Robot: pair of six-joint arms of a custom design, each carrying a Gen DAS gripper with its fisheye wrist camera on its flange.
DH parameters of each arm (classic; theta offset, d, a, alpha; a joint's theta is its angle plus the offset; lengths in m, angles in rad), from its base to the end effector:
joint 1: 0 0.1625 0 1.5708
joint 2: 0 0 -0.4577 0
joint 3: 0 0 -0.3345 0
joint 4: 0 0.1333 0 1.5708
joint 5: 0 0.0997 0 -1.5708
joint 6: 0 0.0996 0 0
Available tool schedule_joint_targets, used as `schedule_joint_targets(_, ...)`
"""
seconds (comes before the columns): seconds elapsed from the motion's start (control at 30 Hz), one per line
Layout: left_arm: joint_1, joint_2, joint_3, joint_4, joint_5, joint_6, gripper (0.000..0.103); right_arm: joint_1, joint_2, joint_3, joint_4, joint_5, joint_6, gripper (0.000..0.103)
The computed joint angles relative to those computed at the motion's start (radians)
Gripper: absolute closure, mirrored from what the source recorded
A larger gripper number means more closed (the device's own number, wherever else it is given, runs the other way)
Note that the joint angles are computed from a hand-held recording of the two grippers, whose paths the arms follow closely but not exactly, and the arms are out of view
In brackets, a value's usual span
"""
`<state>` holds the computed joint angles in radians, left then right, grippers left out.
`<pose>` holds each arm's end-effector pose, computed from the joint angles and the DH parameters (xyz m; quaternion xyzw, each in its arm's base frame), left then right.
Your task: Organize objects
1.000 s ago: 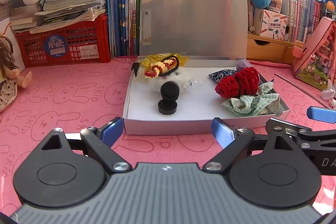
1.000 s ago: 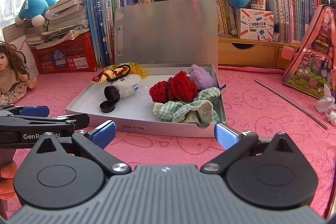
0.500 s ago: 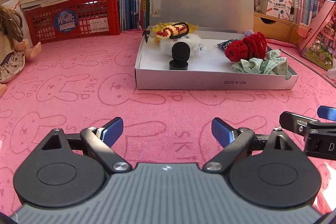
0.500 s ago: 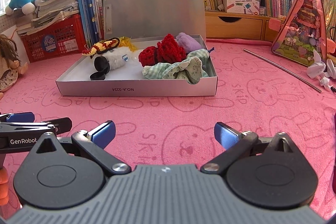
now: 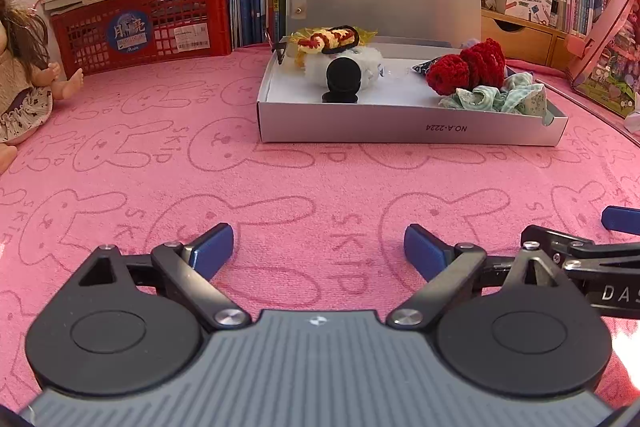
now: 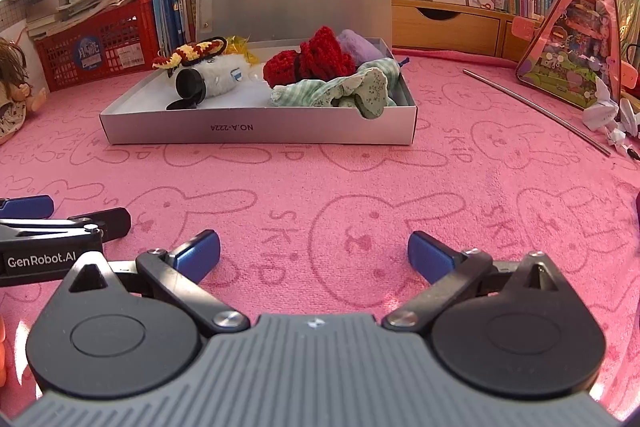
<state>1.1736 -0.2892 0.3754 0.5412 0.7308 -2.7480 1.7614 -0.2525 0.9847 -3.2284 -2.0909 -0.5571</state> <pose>-0.1055 -0.7878 0.1445 0.1423 0.8220 -0.4156 0.3625 0.2378 -0.7902 0.0809 0.2090 -0.8469 0.3822 0.3048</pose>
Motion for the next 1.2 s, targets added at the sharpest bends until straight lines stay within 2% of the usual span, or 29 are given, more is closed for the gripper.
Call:
schedule_joint_targets(0.13,0.004,0.018,-0.046,0.042,0.001,-0.026,0.0,0.004,0.006,-0.009,0.002,-0.017,-0.014,0.0)
schedule_joint_targets(0.27,0.003,0.033,-0.078,0.068,-0.001,-0.027,0.0,0.003,0.006,-0.011,0.007,-0.016,-0.013,0.0)
schedule_joint_targets(1.2,0.001,0.033,-0.073,0.057,-0.014,-0.032,0.0,0.003,0.007,-0.011,0.005,-0.015,-0.013,0.0)
